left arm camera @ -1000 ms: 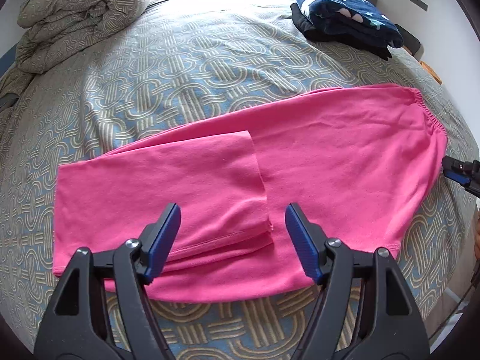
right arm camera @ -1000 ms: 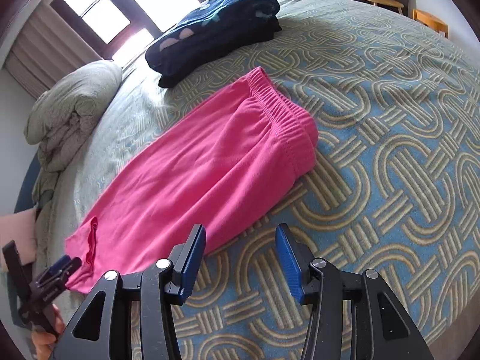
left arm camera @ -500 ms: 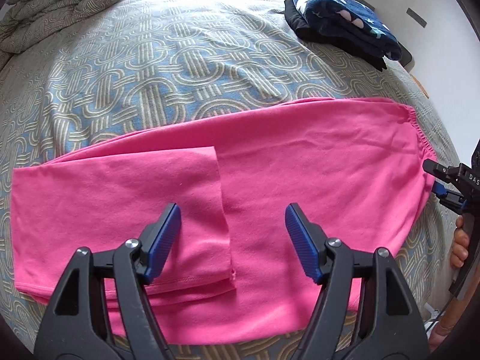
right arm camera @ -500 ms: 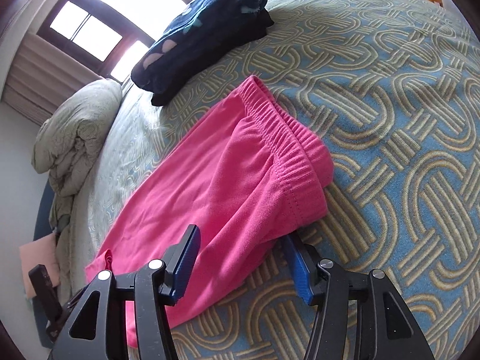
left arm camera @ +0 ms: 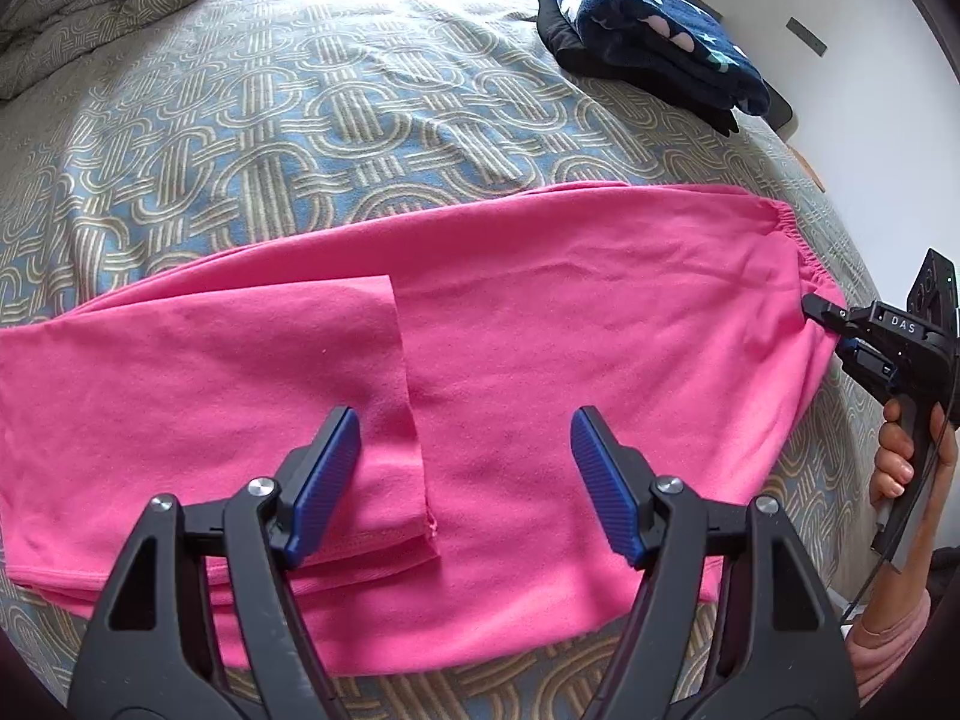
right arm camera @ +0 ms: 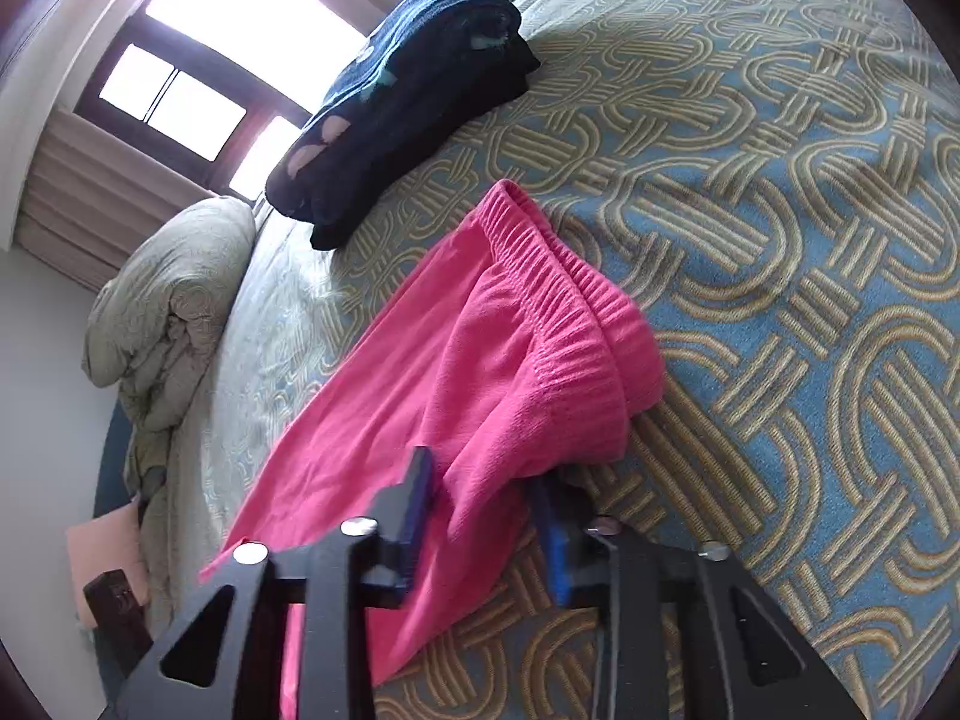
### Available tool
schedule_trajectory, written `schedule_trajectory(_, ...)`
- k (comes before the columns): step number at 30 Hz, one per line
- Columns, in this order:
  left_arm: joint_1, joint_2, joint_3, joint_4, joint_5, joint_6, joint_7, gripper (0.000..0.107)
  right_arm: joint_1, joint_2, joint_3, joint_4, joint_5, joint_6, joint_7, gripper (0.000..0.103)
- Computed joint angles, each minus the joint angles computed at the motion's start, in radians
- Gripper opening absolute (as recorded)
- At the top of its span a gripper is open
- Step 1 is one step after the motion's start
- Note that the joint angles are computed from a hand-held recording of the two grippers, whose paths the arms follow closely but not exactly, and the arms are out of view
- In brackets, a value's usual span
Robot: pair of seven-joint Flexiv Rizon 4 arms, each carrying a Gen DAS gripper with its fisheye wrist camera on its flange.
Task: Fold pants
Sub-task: 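Grasp the waistband with the right gripper and lift it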
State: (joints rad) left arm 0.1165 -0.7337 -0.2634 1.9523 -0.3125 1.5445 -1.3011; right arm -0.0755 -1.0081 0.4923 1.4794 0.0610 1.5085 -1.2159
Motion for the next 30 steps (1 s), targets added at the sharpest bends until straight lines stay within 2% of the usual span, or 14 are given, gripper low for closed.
schedule_trajectory(3,0.044,0.010,-0.051,0.024,-0.014,0.008,0.001,0.073,-0.001,-0.005,0.008,-0.007,0.009,0.013,0.006,0.010)
schedule_trajectory(7,0.042,0.031,-0.046,0.041,-0.021,-0.003,-0.013,0.073,0.058,0.035,-0.062,0.022,-0.016,0.059,0.026,0.009)
schedule_trajectory(9,0.072,0.037,-0.077,0.061,-0.031,0.006,-0.010,0.073,0.130,0.072,-0.150,0.049,-0.046,0.095,0.048,0.009)
schedule_trajectory(12,0.151,0.046,-0.150,0.103,-0.049,0.029,-0.009,0.073,0.306,0.135,-0.352,0.110,-0.113,0.181,0.071,0.009)
schedule_trajectory(13,0.182,0.048,-0.175,0.118,-0.053,0.038,-0.010,0.073,0.352,0.148,-0.394,0.127,-0.141,0.205,0.064,0.009)
schedule_trajectory(16,0.234,0.060,-0.196,0.150,-0.058,0.054,-0.039,0.073,0.435,0.165,-0.424,0.162,-0.256,0.267,-0.010,0.009)
schedule_trajectory(18,0.251,0.074,-0.185,0.173,-0.054,0.068,-0.063,0.073,0.449,0.159,-0.378,0.175,-0.353,0.283,-0.088,0.009)
schedule_trajectory(20,0.305,0.080,-0.216,0.205,-0.045,0.098,-0.083,0.073,0.412,0.136,-0.269,0.167,-0.456,0.223,-0.158,0.009)
schedule_trajectory(22,0.376,0.078,-0.266,0.236,-0.028,0.118,-0.109,0.073,0.399,0.108,-0.195,0.158,-0.508,0.149,-0.220,0.009)
schedule_trajectory(25,0.448,0.067,-0.320,0.260,0.012,0.135,-0.135,0.073,0.392,0.088,-0.145,0.160,-0.506,0.070,-0.285,0.009)
schedule_trajectory(28,0.480,0.051,-0.358,0.252,0.066,0.132,-0.142,0.073,0.318,0.085,-0.064,0.174,-0.443,0.038,-0.318,0.010)
schedule_trajectory(30,0.477,0.036,-0.378,0.222,0.097,0.107,-0.138,0.073,0.316,0.112,-0.096,0.191,-0.381,0.055,-0.287,0.012)
